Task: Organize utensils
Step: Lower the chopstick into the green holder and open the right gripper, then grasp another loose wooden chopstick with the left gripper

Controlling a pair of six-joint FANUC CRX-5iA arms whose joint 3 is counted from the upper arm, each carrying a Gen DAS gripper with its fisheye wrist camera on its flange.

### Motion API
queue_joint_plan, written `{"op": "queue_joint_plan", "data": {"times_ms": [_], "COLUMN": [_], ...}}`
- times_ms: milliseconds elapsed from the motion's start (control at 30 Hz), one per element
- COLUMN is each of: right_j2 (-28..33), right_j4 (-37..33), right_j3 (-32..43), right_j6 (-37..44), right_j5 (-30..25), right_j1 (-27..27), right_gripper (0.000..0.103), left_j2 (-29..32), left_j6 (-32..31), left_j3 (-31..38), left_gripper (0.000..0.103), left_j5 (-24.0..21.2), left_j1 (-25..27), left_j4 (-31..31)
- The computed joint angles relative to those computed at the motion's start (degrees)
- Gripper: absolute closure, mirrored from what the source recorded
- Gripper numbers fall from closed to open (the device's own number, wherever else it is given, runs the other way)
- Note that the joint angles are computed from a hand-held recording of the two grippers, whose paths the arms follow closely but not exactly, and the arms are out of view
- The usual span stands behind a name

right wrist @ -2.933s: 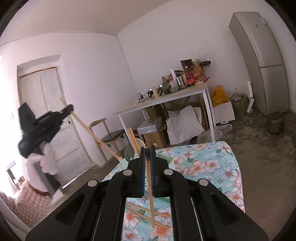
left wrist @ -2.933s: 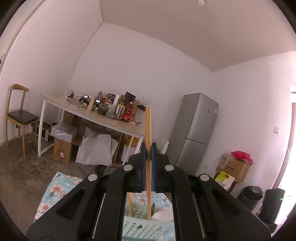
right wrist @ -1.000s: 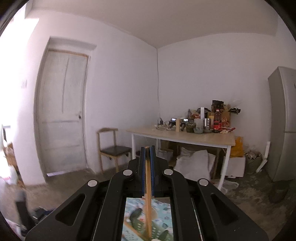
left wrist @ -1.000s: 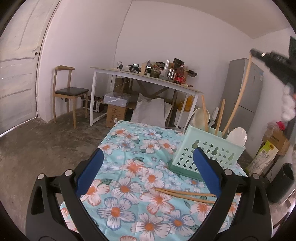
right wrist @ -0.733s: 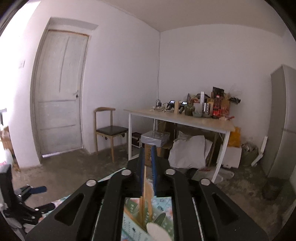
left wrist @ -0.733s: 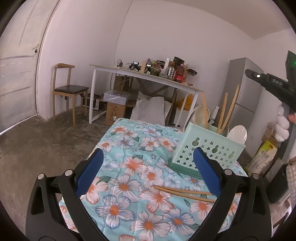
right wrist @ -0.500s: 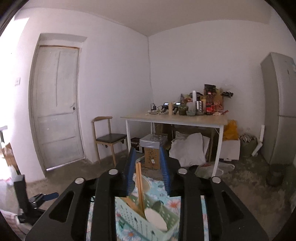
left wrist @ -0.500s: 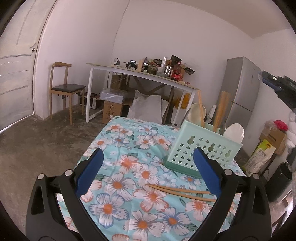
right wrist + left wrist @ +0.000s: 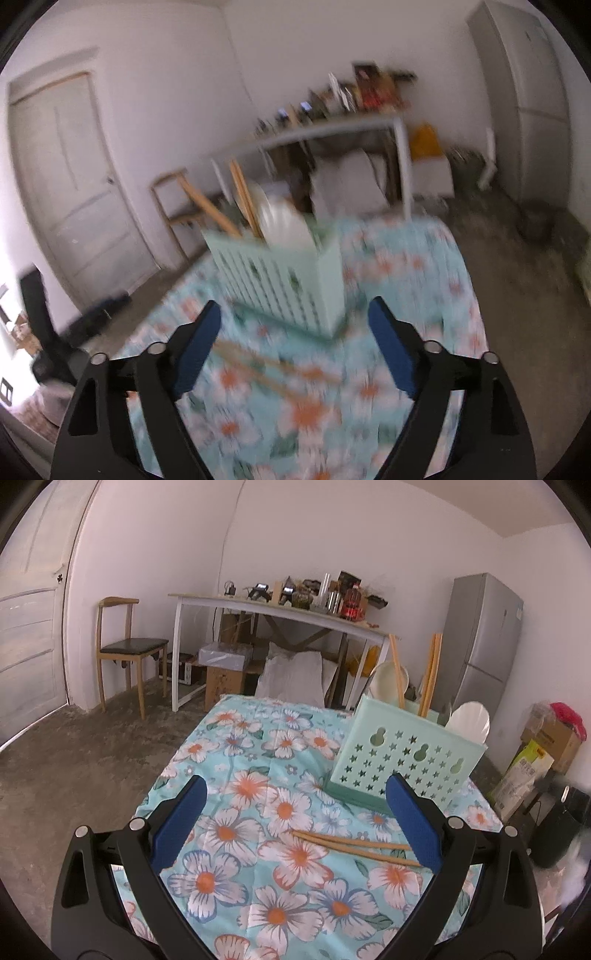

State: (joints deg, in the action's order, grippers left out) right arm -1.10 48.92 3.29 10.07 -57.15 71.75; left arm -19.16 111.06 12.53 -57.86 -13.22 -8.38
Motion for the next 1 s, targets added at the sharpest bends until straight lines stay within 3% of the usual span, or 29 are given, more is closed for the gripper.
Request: {"op": "queue_joint_plan", "data": {"times_ms": [100,367,667,733,900,1000], "right_j2": [0.2,-0.7,-3.2,-3.7,-4.4,-4.7], "right_j4": [-4.1,-15.4,-15.0,-14.6,-13.7,-13.2], "right_j3": [-1.6,-4.8,-9.7,-10.5,-11.9,-12.4], "right_j6": [-1.6,-2.2,-5.5,-6.0,-7.3,-7.7], "right_j5": [-1.2,2.2,7.6,8.5,10.3,10.7], "right_j1": [0.9,-0.7,-1.3,-1.4,-1.6,-1.6], "right_gripper": [0.015,0.015,0.015,0.015,0.015,0.015], "left_j2": [0.8,2.6,6.4,7.3,8.1,8.6], "left_j6": [-0.2,-4.2,-6.5,-5.4,-2.8,-1.1], "left_j3": [0.4,-3.6,-12.6,-13.9,-16.9,-17.3], "left_gripper": [0.009,0.009,0.048,0.054,0.058,0.068], "left_j5": [-2.2,-4.7,-2.5,-2.1,1.3,3.2], "left_j1": [0.9,6.8,8.8,9.1,9.3,9.1], "left_j4": [1.8,18.0,39.4,41.9,45.3,45.0]}}
